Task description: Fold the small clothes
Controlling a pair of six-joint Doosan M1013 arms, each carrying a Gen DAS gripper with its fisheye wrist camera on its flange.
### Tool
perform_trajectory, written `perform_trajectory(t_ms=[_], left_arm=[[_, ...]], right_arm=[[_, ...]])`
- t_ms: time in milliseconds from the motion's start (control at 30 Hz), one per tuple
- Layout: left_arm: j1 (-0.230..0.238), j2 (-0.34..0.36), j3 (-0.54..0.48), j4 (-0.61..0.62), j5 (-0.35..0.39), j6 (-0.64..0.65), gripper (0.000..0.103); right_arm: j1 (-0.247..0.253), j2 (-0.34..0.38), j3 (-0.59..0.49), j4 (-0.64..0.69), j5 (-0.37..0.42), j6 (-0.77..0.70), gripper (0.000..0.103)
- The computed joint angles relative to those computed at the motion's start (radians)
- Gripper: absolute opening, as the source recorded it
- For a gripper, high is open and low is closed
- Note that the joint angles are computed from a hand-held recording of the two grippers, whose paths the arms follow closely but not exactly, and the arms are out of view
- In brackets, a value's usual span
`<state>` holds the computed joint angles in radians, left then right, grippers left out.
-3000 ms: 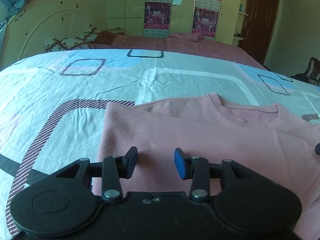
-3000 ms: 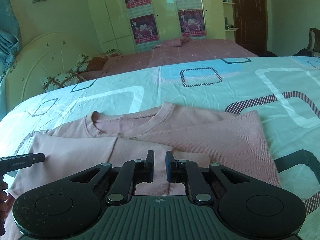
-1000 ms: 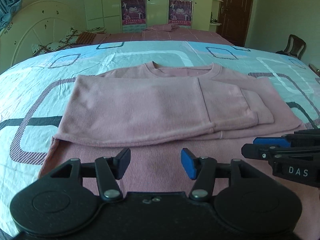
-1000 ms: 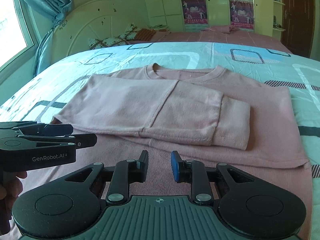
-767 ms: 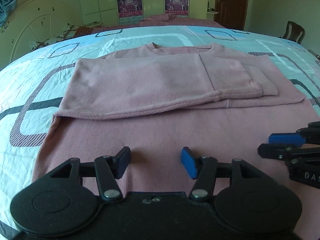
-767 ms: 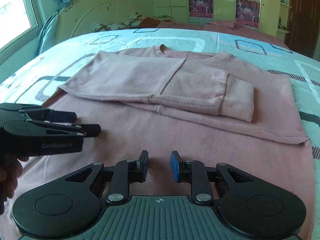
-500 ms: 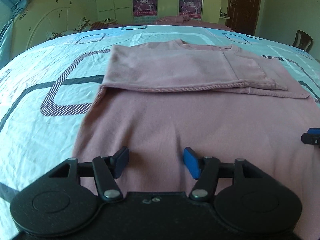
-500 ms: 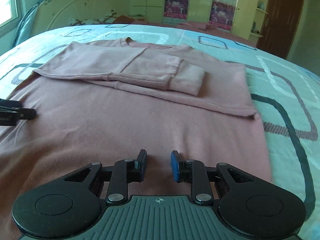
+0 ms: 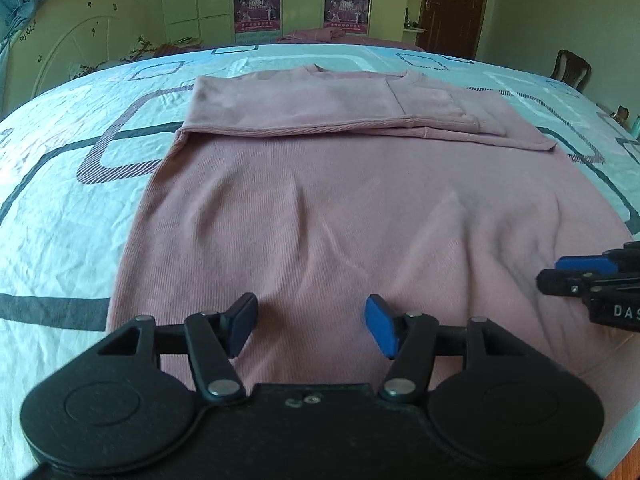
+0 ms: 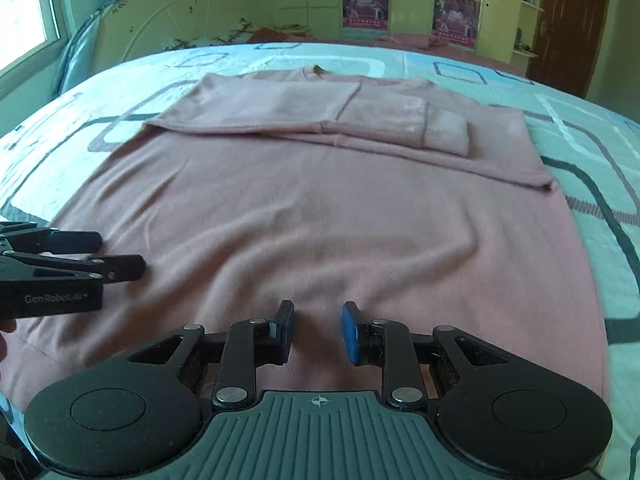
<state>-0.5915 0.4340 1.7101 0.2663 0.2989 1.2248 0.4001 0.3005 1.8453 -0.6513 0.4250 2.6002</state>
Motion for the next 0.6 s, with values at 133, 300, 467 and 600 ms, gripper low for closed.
perform_trajectory(t_ms=[133,300,467,600], left_arm=[[0.011,-0.016,0.020,-0.003,0.003,0.008,0.059],[0.009,-0.029,0.029,0.029,0.021,-0.037,0.059],[0.007,-0.051,0.049,0.037,0.014,-0.055,0.065],[0.010,-0.072,0.071,0.058,-0.003,-0.078,0.068]], right_arm=[[0.011,-0.037,0.060,-0.130,0.064,0.149,0.025],[0.021,-0.077,0.106,-0.168,0.109,0.231,0.025],[0.046,-0.094,0.115,-0.211,0.145,0.288,0.025],[0.060,-0.105,0.123,-0.240,0.162,0.340,0.025]])
